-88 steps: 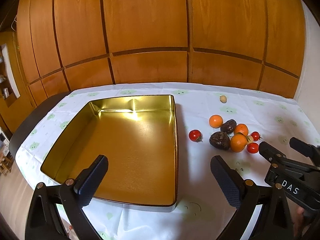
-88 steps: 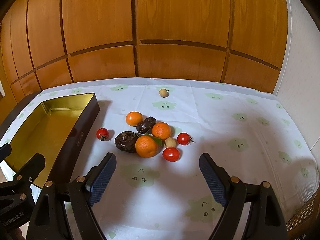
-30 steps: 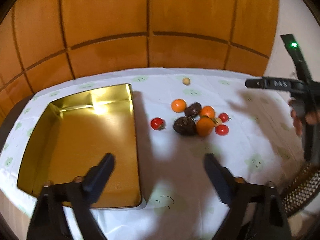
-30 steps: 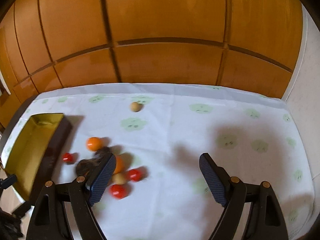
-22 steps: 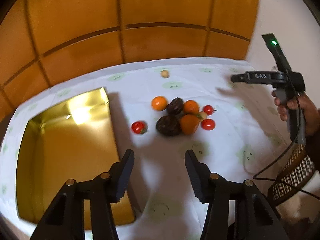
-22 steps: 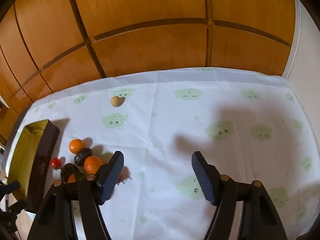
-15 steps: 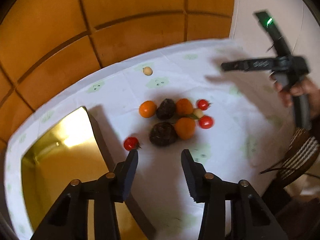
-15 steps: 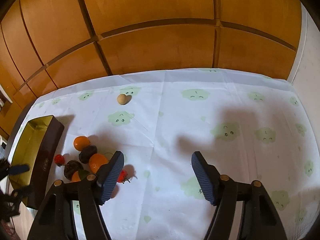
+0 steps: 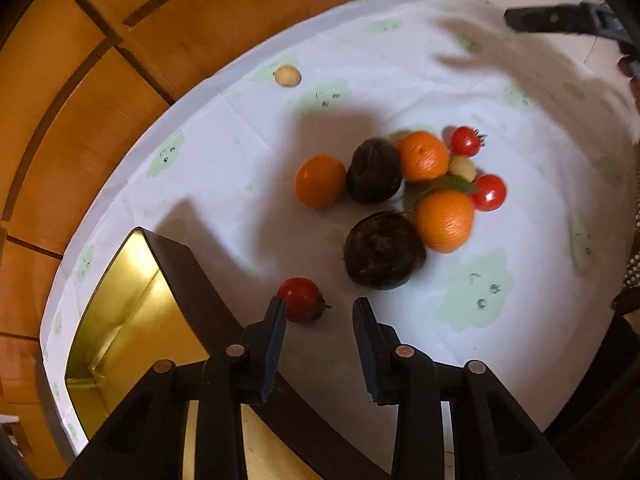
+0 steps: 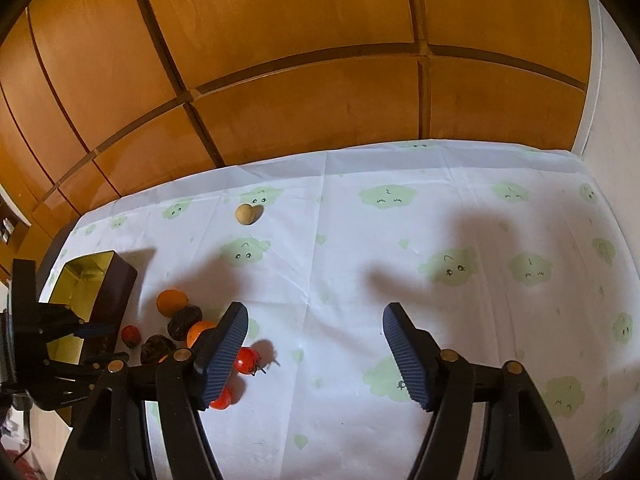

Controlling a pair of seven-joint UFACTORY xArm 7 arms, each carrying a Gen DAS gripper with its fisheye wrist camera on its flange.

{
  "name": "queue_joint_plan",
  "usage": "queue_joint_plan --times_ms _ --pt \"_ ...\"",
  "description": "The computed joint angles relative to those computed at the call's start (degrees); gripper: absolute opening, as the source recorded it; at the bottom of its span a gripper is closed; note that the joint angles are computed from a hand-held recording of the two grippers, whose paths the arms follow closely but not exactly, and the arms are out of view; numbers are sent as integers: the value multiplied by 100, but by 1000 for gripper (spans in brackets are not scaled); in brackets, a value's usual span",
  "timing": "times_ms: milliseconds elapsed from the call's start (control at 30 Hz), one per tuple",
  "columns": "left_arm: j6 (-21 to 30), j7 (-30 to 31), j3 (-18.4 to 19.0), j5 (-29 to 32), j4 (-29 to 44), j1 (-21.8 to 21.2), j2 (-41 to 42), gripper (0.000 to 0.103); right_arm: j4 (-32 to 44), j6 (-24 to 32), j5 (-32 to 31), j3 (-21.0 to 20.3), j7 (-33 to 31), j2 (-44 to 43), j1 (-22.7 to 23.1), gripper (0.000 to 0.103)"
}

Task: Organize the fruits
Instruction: 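Grasp a red cherry tomato with the left tool while the right tool grasps the beige round fruit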

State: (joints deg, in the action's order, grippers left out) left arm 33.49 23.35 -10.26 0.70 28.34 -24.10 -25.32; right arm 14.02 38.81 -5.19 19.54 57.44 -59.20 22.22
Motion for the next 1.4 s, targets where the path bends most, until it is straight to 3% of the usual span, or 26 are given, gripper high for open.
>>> queue_joint_plan --times_ms 200,267,333,600,700,1000,1233,1400 --pt "-133 -216 -165 404 110 178 377 36 4 10 -17 5 21 -26 -19 71" --pt "-184 -286 -131 362 163 164 462 35 19 49 -45 30 23 -20 -37 71" --pt "-299 -318 -119 367 143 155 493 26 28 53 -63 31 14 5 -45 71" --pt "-626 -302 29 60 -155 -69 267 24 73 111 -103 28 -22 155 -54 71" --pt "-732 -333 82 -161 -371 -175 -35 24 78 86 -76 -10 -82 252 -2 70" --pt "-820 -266 727 -1425 -870 -730 -1256 24 212 -38 -8 -41 -348 890 190 61" --pt "-818 -724 711 -1623 -1499 -794 -2513 24 193 -320 280 -225 -390 1238 365 54" --pt "-631 -995 825 -1625 -1846 -829 -3307 24 488 -733 371 -264 -456 1937 319 53"
